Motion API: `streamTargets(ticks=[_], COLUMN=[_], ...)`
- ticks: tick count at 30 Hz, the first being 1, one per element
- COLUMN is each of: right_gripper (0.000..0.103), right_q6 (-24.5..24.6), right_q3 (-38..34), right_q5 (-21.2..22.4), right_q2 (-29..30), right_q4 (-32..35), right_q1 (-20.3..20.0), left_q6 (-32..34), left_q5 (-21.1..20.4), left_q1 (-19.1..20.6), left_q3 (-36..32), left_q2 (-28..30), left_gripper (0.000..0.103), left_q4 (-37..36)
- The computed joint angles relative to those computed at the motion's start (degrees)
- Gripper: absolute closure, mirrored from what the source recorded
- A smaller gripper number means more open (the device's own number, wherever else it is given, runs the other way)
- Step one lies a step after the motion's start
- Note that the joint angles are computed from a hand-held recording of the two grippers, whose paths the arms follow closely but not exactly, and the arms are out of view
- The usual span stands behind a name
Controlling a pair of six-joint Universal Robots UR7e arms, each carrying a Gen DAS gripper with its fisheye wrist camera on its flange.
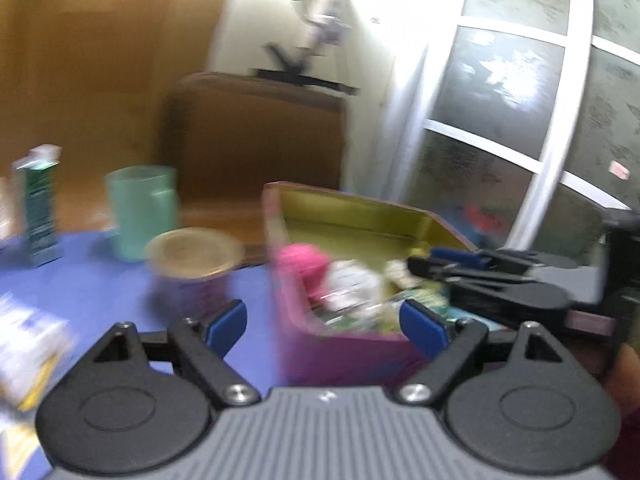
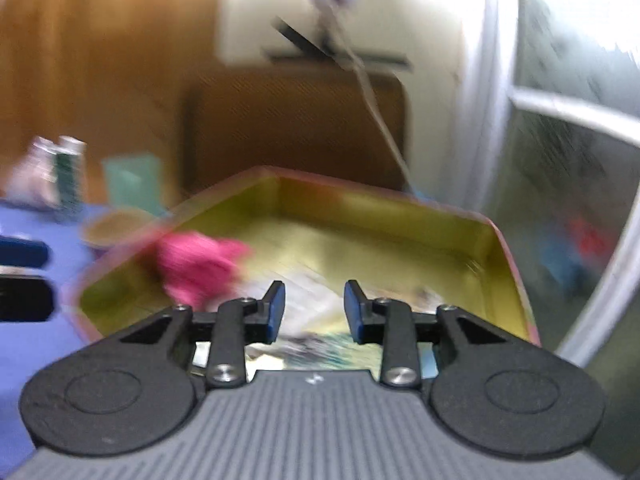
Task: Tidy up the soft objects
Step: 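Grasp the white wet-wipe packet on the table with the right gripper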
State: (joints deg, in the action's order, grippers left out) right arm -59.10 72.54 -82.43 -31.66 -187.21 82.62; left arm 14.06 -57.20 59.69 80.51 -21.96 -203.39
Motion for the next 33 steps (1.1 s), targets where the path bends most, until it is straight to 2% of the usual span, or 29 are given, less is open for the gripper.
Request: streamTargets(ticks=[2, 4, 6, 9, 12, 13, 14, 15, 16, 19, 21, 24, 25, 26, 28, 30, 33], right_gripper=[0.067, 0.067, 0.067, 0.061, 0.032, 0.018, 0.012, 0.011, 0.01, 0.006, 0.006, 0.006, 0.008, 0.02, 0.033, 0.035, 0.035], right_q6=[-2.0, -3.39, -5.4, -7.53, -8.91, -8.7, -8.36, -8.01, -7.99, -7.87, -6.01, -4.24, -4.08, -4.12, -4.27, -5.4, -9.15], right_q3=[4.95, 7.68, 8.92, 7.73, 4.57, 3.19, 1.4, -0.41, -3.58, -10.1, -15.45, -20.05, -21.01, -21.96, -22.06, -19.61, -11.6], right_q5=[5.04, 8.21, 9.4, 8.08, 7.5, 7.42, 7.42, 7.14, 6.34, 2.52, -0.67, -5.03, -6.9, -8.4, -9.52, -9.74, -5.66], right_q2=[-1.4, -2.1, -2.15, -0.39, 3.07, 4.43, 5.84, 7.29, 9.22, 13.32, 15.98, 18.82, 19.76, 20.43, 20.68, 19.78, 15.68], right_q4=[-1.14, 1.13, 6.26, 14.44, 18.64, 19.29, 20.24, 21.1, 22.97, 27.33, 32.4, 35.89, 35.89, 36.79, 37.08, 34.26, 27.89], right_q1=[0.06, 0.55, 1.52, 3.94, 6.09, 6.8, 7.46, 8.24, 9.06, 11.09, 12.3, 13.47, 13.95, 14.28, 14.63, 15.01, 14.53], left_q6=[-0.99, -1.38, -2.05, -3.67, -6.64, -7.16, -7.27, -7.8, -9.58, -8.26, -9.11, -10.61, -11.14, -11.62, -12.49, -13.32, -14.05], left_q5=[2.92, 6.16, 10.27, 17.07, 21.86, 22.81, 23.23, 22.95, 20.88, 17.35, 15.46, 13.56, 12.85, 12.14, 11.25, 9.9, 9.37], left_q1=[0.62, 1.15, 1.9, 3.36, 4.99, 5.35, 5.62, 6.0, 6.48, 6.86, 7.18, 7.47, 7.72, 7.98, 8.16, 8.88, 8.99], left_q3=[5.01, 9.39, 13.23, 16.29, 18.52, 18.69, 19.07, 19.59, 20.59, 21.67, 22.65, 23.92, 24.28, 24.35, 25.04, 24.71, 25.15], left_q2=[-2.51, -4.72, -6.89, -9.36, -11.44, -11.6, -11.68, -11.8, -12.49, -12.34, -12.78, -13.19, -13.44, -13.56, -13.88, -14.09, -14.25], left_gripper=[0.016, 0.016, 0.016, 0.016, 0.016, 0.016, 0.016, 0.016, 0.016, 0.016, 0.016, 0.016, 0.016, 0.016, 0.015, 0.015, 0.015], left_q4=[-4.11, -8.74, -13.16, -16.31, -17.45, -17.97, -19.05, -20.23, -20.86, -27.67, -29.11, -30.52, -30.61, -30.56, -31.28, -30.7, -31.23])
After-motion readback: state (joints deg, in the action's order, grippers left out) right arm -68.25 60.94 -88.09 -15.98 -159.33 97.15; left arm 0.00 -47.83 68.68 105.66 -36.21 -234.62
